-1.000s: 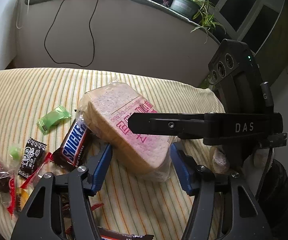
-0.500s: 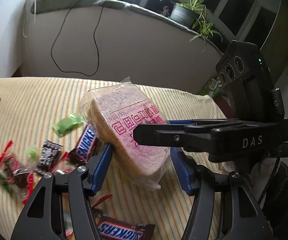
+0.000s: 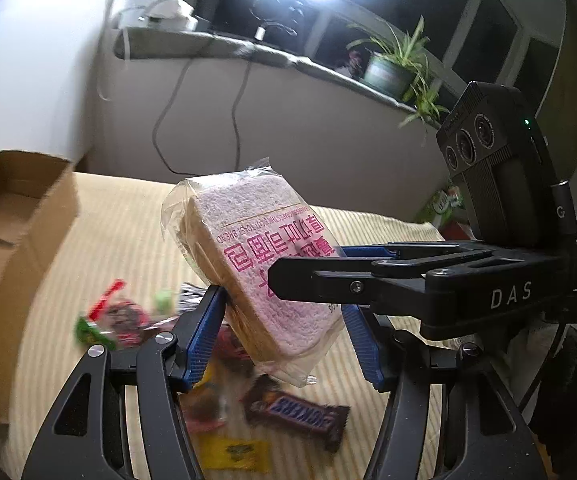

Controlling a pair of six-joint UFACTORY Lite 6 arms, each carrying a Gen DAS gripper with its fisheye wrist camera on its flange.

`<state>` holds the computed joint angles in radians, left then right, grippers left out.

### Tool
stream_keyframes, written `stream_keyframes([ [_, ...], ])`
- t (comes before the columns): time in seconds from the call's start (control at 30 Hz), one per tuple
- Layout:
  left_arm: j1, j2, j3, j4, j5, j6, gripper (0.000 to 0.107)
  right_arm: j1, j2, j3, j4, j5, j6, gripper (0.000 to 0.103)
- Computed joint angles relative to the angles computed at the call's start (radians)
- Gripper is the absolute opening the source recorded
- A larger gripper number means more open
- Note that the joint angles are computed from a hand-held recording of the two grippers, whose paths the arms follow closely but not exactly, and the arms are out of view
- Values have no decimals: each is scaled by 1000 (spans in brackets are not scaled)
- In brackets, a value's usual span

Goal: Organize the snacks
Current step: 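Carry the bread loaf with the right tool into the cardboard box and release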

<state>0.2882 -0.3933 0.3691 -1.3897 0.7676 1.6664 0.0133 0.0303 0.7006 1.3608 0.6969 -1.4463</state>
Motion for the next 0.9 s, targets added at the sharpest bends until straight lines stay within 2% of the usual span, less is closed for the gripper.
stream_keyframes([
  [0.17, 205, -8, 20, 75, 110, 27, 60, 132, -6, 51, 2, -50, 72, 74],
  [0.43, 467, 109, 132, 125, 224, 91, 60, 331, 86, 204, -6, -124, 167, 74],
  [0.9, 729, 414, 384, 132, 250, 153, 60, 610, 444, 669, -155, -176, 432, 74],
])
